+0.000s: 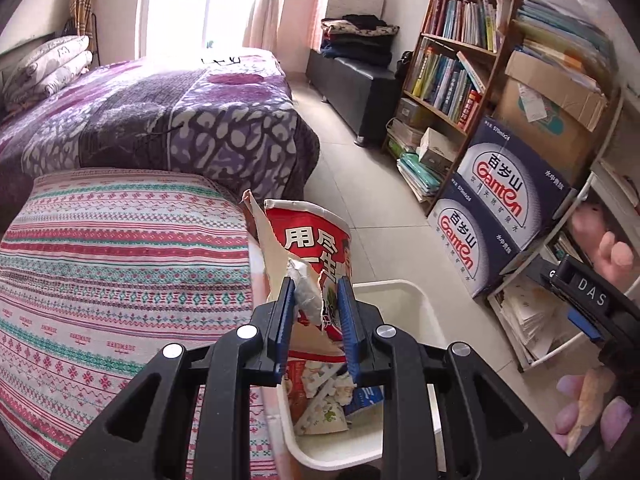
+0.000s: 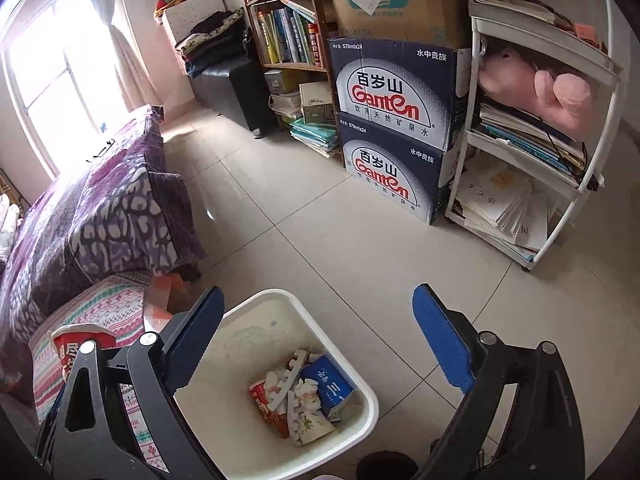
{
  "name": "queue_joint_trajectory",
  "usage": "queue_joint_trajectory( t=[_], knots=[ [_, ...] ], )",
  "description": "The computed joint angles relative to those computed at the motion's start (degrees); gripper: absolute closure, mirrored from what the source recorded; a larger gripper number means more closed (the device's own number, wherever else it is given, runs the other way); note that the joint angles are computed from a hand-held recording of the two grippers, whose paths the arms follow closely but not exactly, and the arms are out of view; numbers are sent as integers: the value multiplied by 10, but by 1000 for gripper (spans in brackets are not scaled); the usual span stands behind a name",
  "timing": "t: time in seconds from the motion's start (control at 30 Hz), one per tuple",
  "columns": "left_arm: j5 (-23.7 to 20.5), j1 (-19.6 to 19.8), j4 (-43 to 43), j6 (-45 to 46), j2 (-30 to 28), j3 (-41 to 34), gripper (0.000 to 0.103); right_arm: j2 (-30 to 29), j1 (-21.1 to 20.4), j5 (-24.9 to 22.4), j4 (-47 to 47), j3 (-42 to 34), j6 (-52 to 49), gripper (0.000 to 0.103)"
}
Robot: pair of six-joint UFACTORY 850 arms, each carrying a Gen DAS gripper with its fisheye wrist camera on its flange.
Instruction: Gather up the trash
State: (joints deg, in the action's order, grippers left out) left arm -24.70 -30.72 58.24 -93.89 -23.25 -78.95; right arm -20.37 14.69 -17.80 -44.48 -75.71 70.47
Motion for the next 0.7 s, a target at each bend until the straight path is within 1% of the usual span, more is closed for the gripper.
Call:
queue_joint_trajectory(
  t=[0.07,0.1,0.13,0.17,0.2,0.23,0.27,0.3,0.33,0.37,0.43,0.5,0.6,0.7],
  knots=[
    [32,6,-32,23,-3,-4,76,1,-1,0,-7,2,8,12],
    [65,12,-52,36,-1,1,75,2,-1,0,-15,3,15,12],
    [98,19,-88,60,1,5,69,3,-1,1,-21,5,20,12],
    [126,25,-129,86,5,12,56,4,-1,0,-26,5,25,12],
    [147,30,-156,100,9,18,48,6,-1,1,-33,6,33,11],
    [157,32,-159,96,13,24,47,8,-1,3,-42,8,44,11],
    [156,32,-145,80,16,27,46,11,-1,7,-52,11,56,11],
    [144,29,-114,53,19,29,44,14,-1,12,-61,14,68,10],
    [123,23,-74,20,23,31,43,16,0,14,-68,16,74,10],
    [95,16,-32,-14,28,34,41,19,2,16,-78,19,81,10],
    [43,2,21,-57,40,44,37,28,8,19,-108,26,101,8],
    [6,-5,45,-79,53,55,30,39,19,20,-172,37,149,7],
    [-48,-15,72,-102,75,76,25,53,38,17,-244,53,197,7],
    [-108,-28,96,-125,99,101,19,69,54,18,-295,69,232,7]
  ],
)
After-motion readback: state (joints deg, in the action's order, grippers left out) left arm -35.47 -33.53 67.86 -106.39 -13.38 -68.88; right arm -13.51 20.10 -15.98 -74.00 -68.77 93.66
